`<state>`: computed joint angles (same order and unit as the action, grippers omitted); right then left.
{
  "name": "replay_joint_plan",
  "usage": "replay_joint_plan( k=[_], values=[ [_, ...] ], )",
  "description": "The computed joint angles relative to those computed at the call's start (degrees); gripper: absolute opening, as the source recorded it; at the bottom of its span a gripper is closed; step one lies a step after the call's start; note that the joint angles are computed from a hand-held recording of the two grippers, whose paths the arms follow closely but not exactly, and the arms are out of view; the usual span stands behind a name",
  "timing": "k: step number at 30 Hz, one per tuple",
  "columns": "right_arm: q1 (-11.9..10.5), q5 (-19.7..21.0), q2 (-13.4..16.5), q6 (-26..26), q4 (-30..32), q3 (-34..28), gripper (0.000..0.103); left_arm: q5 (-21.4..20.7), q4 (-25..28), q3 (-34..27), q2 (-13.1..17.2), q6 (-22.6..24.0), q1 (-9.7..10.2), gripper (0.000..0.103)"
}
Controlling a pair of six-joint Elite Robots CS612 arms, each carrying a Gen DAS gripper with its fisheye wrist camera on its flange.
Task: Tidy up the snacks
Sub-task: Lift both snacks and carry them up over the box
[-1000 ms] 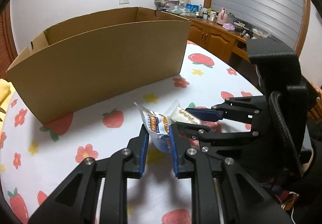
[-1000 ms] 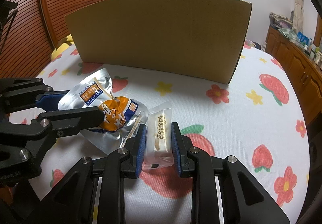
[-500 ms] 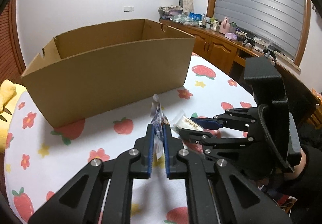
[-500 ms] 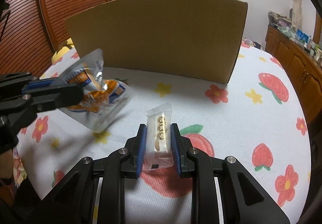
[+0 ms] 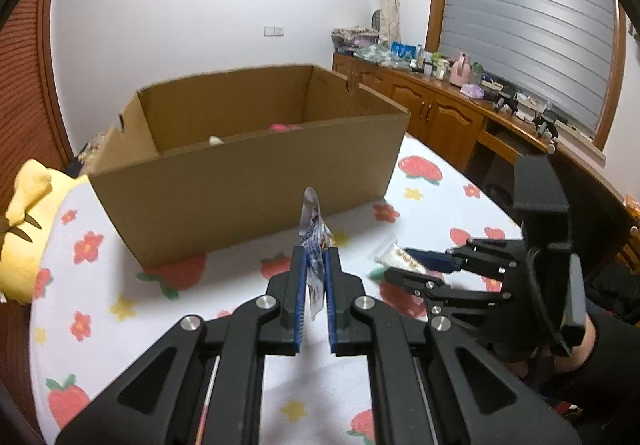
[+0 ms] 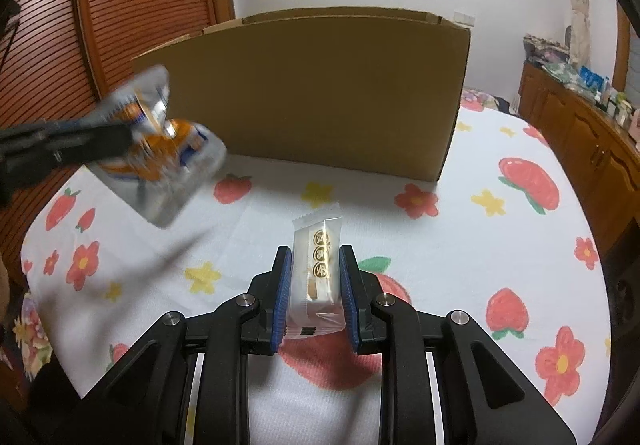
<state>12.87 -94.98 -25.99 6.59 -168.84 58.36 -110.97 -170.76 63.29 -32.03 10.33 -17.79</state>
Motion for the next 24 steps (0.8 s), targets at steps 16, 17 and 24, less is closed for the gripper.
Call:
replay_joint_plan(
  k=[16,17,24],
  values=[
    [-0.3,0.9,-1.4,-3.9,-4.9,-2.5,0.022,-1.2,-2.0,-7.2,0.8,-0.3,1.02,0.005],
    [-0.4,1.2,-1.4,-4.2,-4.9,-3.0,0.022,-1.2,-1.8,-8.1,1.1,-0.5,1.11,0.005],
    [-0.9,2.7,1.4,-7.4,-1.8,-11.7,0.022,0.8,3.3,-18.6,5.8,-1.3,1.37,0.005]
  ],
)
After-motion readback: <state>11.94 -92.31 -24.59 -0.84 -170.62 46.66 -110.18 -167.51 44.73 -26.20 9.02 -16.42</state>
